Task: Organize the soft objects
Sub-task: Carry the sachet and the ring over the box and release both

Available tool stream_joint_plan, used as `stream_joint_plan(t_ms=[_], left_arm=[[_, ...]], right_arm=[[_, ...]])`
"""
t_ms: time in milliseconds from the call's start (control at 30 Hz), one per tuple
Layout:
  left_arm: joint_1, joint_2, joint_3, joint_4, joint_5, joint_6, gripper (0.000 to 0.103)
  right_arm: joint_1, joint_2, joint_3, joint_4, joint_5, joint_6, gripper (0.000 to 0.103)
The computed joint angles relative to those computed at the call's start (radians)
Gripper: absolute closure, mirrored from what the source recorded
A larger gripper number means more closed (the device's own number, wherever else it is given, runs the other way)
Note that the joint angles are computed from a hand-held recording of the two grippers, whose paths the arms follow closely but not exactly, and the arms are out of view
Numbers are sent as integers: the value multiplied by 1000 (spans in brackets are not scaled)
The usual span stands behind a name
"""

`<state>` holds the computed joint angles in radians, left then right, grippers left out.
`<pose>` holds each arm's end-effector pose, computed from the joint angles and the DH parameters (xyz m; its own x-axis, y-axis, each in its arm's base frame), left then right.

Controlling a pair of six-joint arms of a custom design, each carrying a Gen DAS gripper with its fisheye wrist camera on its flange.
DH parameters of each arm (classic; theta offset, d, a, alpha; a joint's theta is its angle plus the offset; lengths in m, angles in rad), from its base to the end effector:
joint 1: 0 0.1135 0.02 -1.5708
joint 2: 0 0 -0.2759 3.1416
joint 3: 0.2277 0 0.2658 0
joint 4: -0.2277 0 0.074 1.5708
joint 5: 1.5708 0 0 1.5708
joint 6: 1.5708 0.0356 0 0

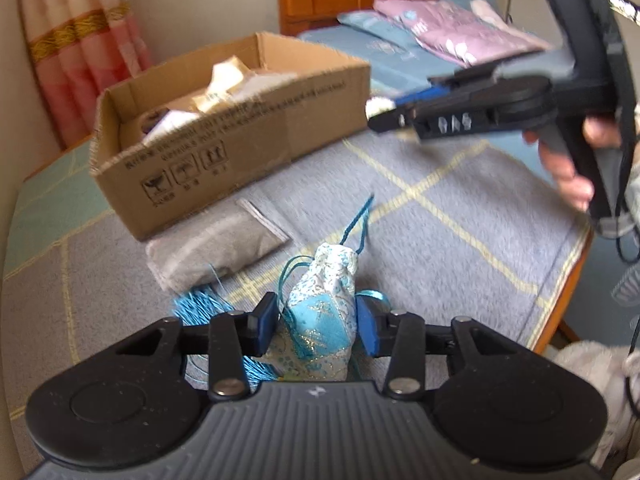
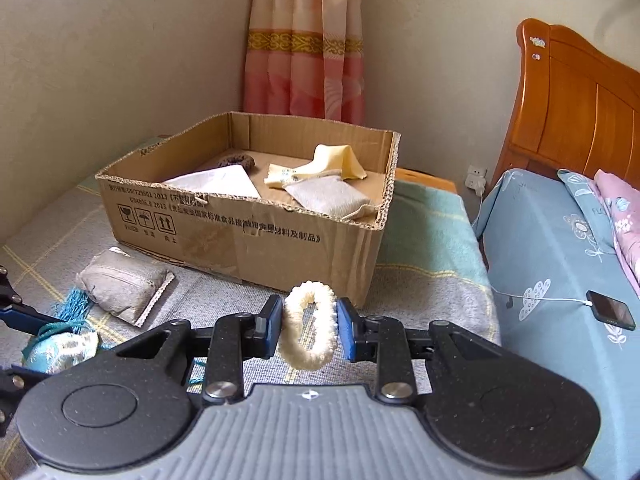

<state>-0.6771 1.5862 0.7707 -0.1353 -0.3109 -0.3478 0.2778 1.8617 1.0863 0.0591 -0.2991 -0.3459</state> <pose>0.2470 -0.1846 0.1542 -0.7524 0.1885 -0.6311 0.2144 0.9761 0.0360 0.3890 0.1218 0.1685 -0.4327 -0.4603 -0.7752 -0.6617 0.7462 -0.0737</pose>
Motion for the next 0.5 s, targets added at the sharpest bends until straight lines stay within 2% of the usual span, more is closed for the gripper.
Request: stream_joint_plan(t_ms=[67, 167, 500], left_arm=[[10, 21, 0, 13, 24, -2, 61], [23, 6, 0, 10, 43, -10, 70], [44, -184, 26, -117, -58, 38, 71]], right_arm=[[-2, -9, -3, -4, -2, 6, 69], [-5, -25, -4, -18, -11, 9, 69], [-16, -62, 65, -103, -82, -54, 69]])
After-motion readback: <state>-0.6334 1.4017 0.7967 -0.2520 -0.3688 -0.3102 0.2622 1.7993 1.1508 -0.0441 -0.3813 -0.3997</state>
